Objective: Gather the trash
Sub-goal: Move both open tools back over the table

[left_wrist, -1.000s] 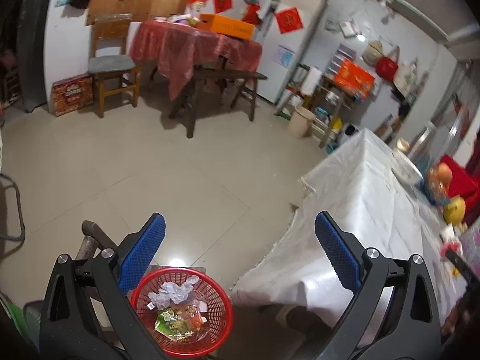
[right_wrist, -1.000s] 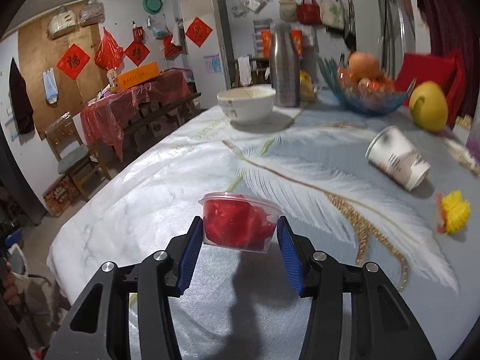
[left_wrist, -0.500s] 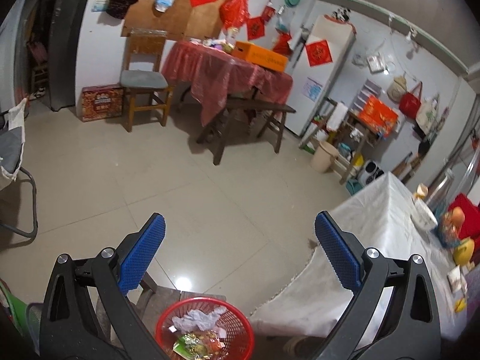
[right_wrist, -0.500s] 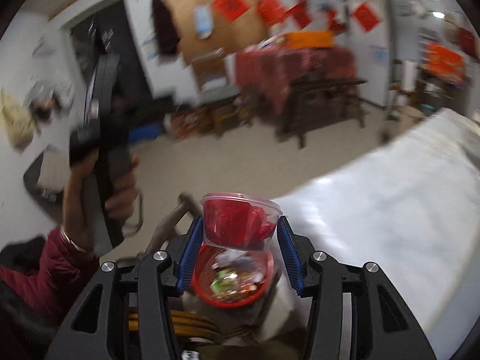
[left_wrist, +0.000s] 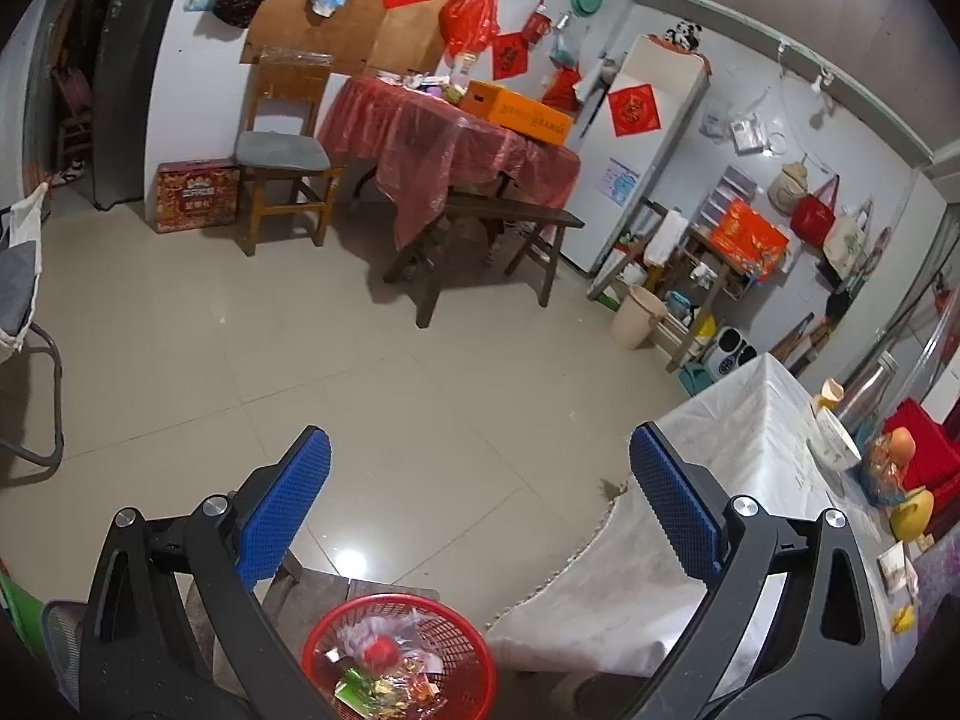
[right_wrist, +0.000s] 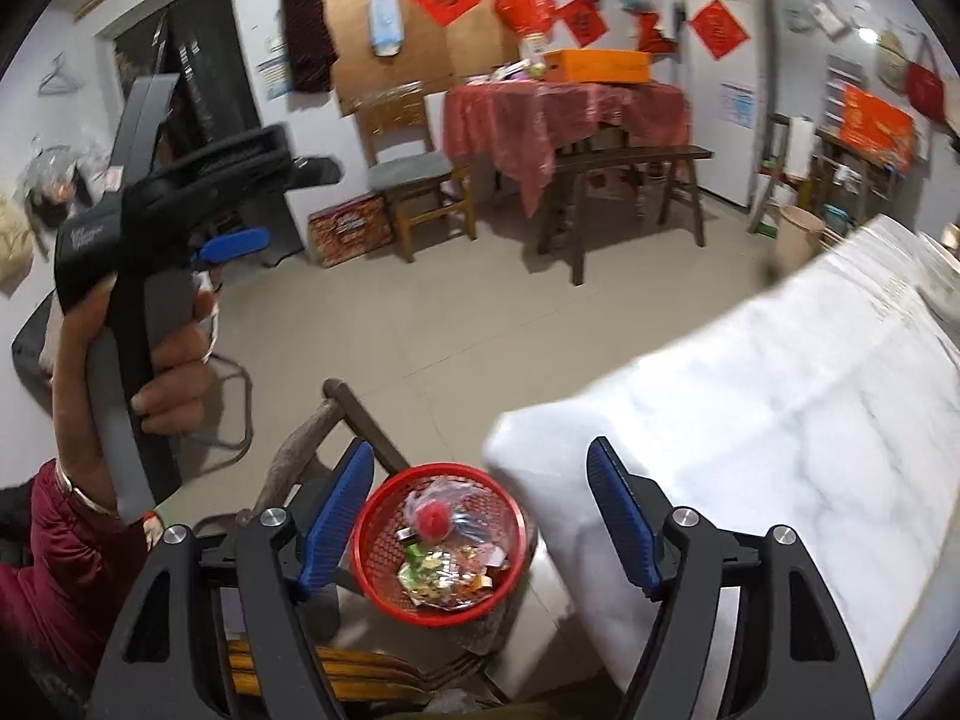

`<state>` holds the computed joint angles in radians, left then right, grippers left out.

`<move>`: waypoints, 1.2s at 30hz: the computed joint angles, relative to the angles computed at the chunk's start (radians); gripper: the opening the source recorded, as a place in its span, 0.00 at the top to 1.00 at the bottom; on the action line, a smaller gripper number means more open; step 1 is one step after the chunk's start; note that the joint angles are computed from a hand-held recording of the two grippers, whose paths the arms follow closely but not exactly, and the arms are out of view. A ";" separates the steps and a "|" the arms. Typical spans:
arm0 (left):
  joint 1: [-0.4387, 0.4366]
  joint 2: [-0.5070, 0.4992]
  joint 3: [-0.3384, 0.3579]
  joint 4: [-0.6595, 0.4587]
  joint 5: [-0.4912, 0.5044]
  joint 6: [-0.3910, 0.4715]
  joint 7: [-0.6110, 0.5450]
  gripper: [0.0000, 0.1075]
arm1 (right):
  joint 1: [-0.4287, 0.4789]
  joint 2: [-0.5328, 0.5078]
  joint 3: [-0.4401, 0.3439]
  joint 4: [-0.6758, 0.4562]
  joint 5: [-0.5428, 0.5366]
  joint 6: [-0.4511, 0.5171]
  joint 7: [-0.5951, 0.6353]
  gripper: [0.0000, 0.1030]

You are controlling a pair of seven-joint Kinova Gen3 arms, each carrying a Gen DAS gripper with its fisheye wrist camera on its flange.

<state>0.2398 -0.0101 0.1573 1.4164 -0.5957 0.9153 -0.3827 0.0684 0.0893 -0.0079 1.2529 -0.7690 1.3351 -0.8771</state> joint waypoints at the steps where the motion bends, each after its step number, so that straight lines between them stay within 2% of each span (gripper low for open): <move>1: 0.003 0.003 0.004 -0.004 0.000 0.002 -0.004 0.10 | 0.007 -0.006 0.006 0.010 0.001 -0.007 0.000 0.29; 8: 0.043 0.042 0.010 -0.041 0.078 -0.018 -0.105 0.10 | 0.098 -0.018 0.068 0.053 -0.045 -0.027 0.008 0.27; 11: 0.068 0.066 0.012 -0.062 0.123 -0.022 -0.166 0.10 | 0.144 -0.024 0.096 0.070 -0.060 -0.043 0.011 0.23; 17: 0.141 0.122 0.011 -0.103 0.167 -0.012 -0.245 0.10 | 0.237 -0.004 0.141 0.085 -0.075 -0.073 -0.006 0.23; 22: 0.205 0.161 0.013 -0.134 0.198 -0.015 -0.303 0.10 | 0.328 0.030 0.172 0.077 -0.057 -0.135 -0.030 0.23; 30: 0.315 0.249 0.005 -0.211 0.219 -0.017 -0.408 0.10 | 0.487 0.109 0.175 0.039 -0.032 -0.187 -0.098 0.22; 36: 0.367 0.299 -0.019 -0.262 0.232 0.002 -0.460 0.10 | 0.530 0.167 0.137 -0.037 0.043 -0.212 -0.133 0.22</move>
